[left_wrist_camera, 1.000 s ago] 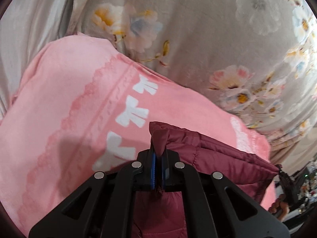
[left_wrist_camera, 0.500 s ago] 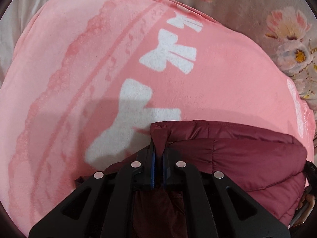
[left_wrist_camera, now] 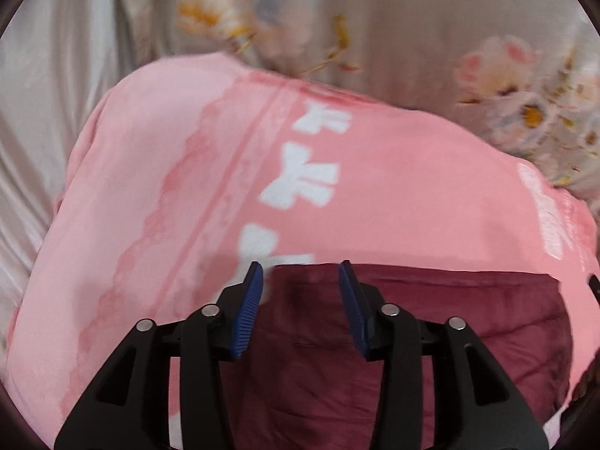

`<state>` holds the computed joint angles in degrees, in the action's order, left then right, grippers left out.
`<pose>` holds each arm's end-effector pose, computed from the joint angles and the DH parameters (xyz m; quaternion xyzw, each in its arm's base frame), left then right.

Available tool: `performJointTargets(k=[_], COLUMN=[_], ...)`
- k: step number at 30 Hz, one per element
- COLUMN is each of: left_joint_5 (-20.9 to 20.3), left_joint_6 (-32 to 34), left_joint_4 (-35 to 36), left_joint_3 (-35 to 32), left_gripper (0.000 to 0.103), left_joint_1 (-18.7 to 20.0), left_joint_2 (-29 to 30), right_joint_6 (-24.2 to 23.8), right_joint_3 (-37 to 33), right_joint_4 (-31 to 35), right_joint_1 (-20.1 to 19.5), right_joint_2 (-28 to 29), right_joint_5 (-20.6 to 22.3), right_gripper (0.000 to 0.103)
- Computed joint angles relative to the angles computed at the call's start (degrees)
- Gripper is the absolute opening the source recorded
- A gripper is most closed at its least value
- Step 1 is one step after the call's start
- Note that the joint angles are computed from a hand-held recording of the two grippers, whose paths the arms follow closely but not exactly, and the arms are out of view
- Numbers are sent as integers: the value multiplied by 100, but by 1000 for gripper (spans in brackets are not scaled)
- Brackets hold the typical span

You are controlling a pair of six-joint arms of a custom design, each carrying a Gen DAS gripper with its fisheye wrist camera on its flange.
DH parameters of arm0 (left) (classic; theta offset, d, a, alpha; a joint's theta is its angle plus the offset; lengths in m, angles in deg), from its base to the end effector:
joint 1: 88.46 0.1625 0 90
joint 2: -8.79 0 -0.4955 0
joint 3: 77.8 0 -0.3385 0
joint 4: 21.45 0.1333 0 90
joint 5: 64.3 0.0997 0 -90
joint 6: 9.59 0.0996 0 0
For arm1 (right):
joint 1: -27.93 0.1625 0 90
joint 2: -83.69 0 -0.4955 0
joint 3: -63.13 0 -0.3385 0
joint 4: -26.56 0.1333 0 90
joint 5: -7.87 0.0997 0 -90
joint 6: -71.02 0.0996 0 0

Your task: Fold large clothes

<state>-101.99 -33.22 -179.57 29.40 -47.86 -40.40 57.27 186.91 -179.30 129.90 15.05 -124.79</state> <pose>-0.3266 -0.5593 0.2080 0.1615 0.8803 -0.3248 0.3058 0.1653 -0.4624 0.3973 -0.0003 -0.8245 0.4659 0.3211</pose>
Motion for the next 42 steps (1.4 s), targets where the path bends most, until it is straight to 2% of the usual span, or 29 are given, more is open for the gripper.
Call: performJointTargets(k=[2, 4, 6, 10, 13, 17, 25, 31, 42], left_joint_5=[-302, -664, -785, -927, -836, -783, -157, -52, -27], left_joint_6=[154, 142, 83, -161, -245, -142, 385, 591, 633], left_joint_4=[97, 325, 509, 896, 878, 543, -452, -871, -1154], left_joint_3=[-194, -485, -735, -1182, -1217, -1085, -759, -684, -607], left_gripper=[43, 43, 43, 42, 42, 43, 44, 44, 45], left_joint_1=[-144, -173, -169, -46, 32, 106, -25, -29, -32], left_joint_2=[189, 449, 758, 1267, 1442, 1562, 1847, 1941, 1976], right_joint_6=[111, 108, 36, 317, 402, 397, 119, -130, -168], right_joint_3=[-122, -296, -476, -735, -794, -667, -527, -486, -460], right_joint_4=[618, 1059, 1199, 1675, 1849, 1760, 1262, 902, 781], right_joint_1=[59, 129, 150, -27, -176, -296, -319, -297, -333], right_joint_2=[114, 403, 741, 1011, 1183, 1278, 1433, 1561, 1571], right_joint_5=[325, 507, 526, 755, 743, 798, 765, 660, 747], right_gripper=[35, 18, 15, 14, 14, 14, 14, 14, 14])
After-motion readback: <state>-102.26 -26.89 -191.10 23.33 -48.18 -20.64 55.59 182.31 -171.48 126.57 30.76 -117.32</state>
